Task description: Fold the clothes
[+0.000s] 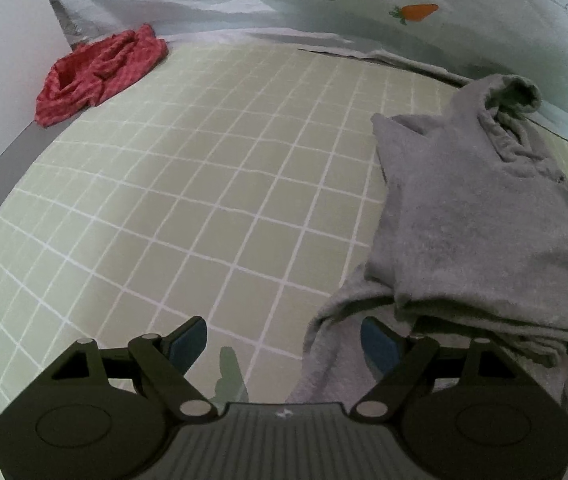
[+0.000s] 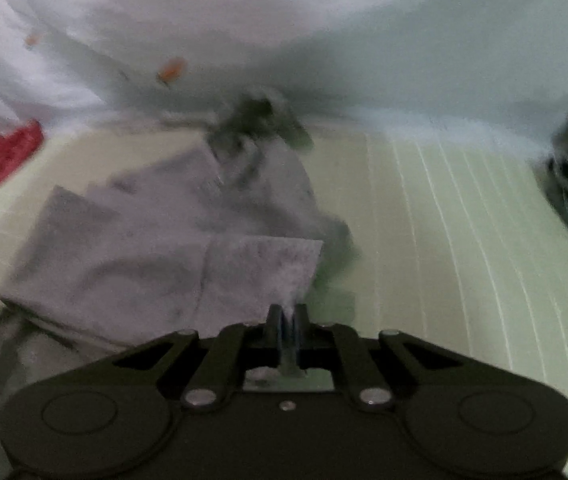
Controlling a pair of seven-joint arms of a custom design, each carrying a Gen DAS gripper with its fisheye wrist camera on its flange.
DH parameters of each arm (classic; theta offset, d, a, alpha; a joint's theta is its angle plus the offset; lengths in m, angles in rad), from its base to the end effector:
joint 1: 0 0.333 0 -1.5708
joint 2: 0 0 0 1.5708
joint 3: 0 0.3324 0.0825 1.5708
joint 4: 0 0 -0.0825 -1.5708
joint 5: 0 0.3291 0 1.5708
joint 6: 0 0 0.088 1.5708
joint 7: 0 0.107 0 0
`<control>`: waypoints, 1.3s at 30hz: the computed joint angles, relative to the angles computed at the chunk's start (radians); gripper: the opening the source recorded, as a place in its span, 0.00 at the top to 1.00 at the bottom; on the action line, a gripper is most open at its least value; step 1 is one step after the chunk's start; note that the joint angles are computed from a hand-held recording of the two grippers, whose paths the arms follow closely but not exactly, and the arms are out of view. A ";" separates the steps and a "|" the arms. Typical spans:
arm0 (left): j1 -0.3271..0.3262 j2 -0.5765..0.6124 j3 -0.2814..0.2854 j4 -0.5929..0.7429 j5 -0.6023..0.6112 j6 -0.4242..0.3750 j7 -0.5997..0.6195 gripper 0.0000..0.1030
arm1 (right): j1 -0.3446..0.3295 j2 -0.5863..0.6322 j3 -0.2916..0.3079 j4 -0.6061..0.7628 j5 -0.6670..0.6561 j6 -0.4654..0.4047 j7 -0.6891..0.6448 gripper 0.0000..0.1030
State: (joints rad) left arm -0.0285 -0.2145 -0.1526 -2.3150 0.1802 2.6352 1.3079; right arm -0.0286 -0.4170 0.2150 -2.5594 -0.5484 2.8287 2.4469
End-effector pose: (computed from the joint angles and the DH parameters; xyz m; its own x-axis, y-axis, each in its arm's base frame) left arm 0.4568 -0.0931 0.5313 -0.0427 -0.9977 -0.0525 -0.8508 0.0639 -0.5215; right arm 0.3829 0.1087 0.5220 -0.1952 -0.9802 -0.0324 -0.7067 0.1635 -0.6884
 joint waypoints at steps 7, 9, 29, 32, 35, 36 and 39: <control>-0.006 -0.013 -0.002 0.000 -0.002 -0.008 0.015 0.18 | -0.074 -0.017 0.080 0.007 -0.143 -0.011 0.176 0.31; -0.008 -0.012 -0.004 0.003 -0.001 -0.014 0.018 0.18 | -0.040 0.003 0.057 0.014 -0.130 -0.022 0.155 0.29; -0.041 0.030 -0.019 0.089 0.029 0.013 0.116 0.06 | 0.009 0.064 -0.039 0.066 -0.102 -0.040 0.048 0.00; -0.051 0.102 -0.024 0.177 0.015 0.007 0.120 0.06 | -0.035 0.111 -0.033 0.118 -0.154 -0.020 0.101 0.00; -0.066 0.208 -0.031 0.306 0.034 -0.007 0.082 0.06 | -0.051 0.190 -0.052 0.188 -0.215 0.003 0.129 0.00; -0.074 0.248 -0.031 0.353 0.056 -0.011 0.056 0.06 | -0.050 0.225 -0.063 0.219 -0.235 0.009 0.136 0.00; -0.108 0.385 -0.018 0.521 0.097 -0.036 0.000 0.06 | -0.035 0.331 -0.105 0.314 -0.274 0.032 0.147 0.00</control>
